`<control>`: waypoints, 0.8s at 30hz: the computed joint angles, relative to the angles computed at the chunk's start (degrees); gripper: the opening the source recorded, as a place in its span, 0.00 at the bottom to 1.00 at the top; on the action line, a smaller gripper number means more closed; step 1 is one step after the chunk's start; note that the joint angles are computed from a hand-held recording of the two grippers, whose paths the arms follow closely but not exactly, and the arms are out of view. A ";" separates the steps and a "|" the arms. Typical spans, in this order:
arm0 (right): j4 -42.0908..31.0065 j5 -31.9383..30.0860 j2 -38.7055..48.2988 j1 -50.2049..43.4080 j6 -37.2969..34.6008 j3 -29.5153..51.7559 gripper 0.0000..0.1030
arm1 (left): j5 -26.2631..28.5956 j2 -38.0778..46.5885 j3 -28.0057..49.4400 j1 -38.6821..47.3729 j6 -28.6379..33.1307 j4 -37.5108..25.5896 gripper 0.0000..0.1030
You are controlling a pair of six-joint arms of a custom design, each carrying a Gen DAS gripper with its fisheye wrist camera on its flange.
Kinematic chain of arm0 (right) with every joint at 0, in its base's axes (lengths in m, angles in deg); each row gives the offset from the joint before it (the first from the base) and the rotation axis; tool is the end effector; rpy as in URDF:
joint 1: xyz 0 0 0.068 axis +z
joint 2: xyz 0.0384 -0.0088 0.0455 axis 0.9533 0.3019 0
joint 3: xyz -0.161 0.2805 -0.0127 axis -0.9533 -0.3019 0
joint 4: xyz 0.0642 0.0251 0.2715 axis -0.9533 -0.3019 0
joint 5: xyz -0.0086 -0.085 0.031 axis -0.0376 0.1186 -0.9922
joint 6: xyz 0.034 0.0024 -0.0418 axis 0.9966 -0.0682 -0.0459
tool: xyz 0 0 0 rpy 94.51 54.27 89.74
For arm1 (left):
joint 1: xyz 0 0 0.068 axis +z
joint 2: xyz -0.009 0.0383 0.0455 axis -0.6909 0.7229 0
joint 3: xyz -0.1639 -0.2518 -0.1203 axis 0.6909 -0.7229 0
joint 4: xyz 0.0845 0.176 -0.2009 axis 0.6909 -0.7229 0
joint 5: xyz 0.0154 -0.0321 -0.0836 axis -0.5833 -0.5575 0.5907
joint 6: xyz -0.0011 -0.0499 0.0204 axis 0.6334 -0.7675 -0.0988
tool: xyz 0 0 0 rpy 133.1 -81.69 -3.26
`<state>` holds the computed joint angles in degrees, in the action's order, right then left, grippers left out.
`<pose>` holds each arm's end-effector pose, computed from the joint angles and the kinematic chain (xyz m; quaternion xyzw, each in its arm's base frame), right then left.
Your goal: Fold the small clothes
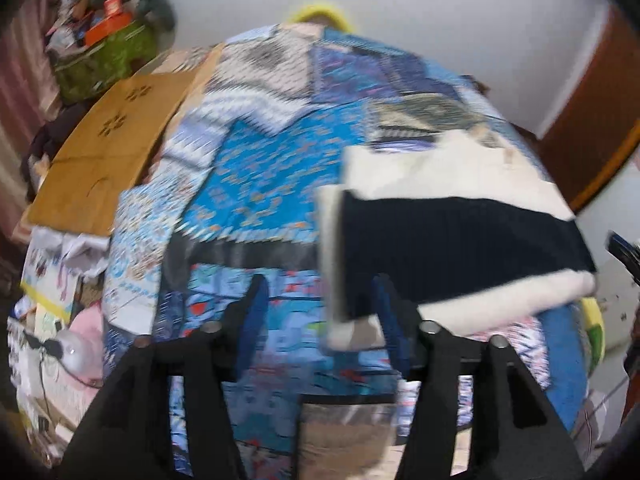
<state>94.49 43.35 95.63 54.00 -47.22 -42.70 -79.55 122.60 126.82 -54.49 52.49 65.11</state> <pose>0.2791 -0.0770 0.1469 -0.0706 0.9204 0.0912 0.3737 0.3267 -0.0643 0.1461 0.0386 0.9574 -0.0728 0.2769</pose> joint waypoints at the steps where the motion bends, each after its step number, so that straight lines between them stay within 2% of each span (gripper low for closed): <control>1: 0.17 -0.36 0.12 1.36 0.43 0.18 0.42 | 0.19 0.38 0.42 -1.10 -0.32 0.40 0.59; 5: 2.22 -0.09 2.36 9.96 3.75 0.91 0.44 | 1.29 3.09 1.67 -4.68 -1.64 0.98 0.59; 9: 4.94 2.26 7.57 17.63 6.74 2.59 0.44 | -2.42 8.33 3.29 -6.74 -1.85 1.83 0.59; 11: 5.56 2.94 10.57 20.36 7.61 3.83 0.44 | -4.50 10.02 3.50 -6.85 -1.15 2.15 0.62; 14: 5.96 5.67 16.47 22.95 7.56 6.52 0.44 | -1.19 11.31 2.08 -4.56 -1.35 4.49 0.69; 18: 8.14 4.29 18.37 19.90 7.46 6.24 0.48 | 2.88 12.05 0.91 -1.42 -1.82 6.16 0.74; 24: 8.71 7.48 17.25 12.89 2.61 4.29 0.48 | 2.49 11.90 -0.43 -1.62 -2.79 8.02 0.77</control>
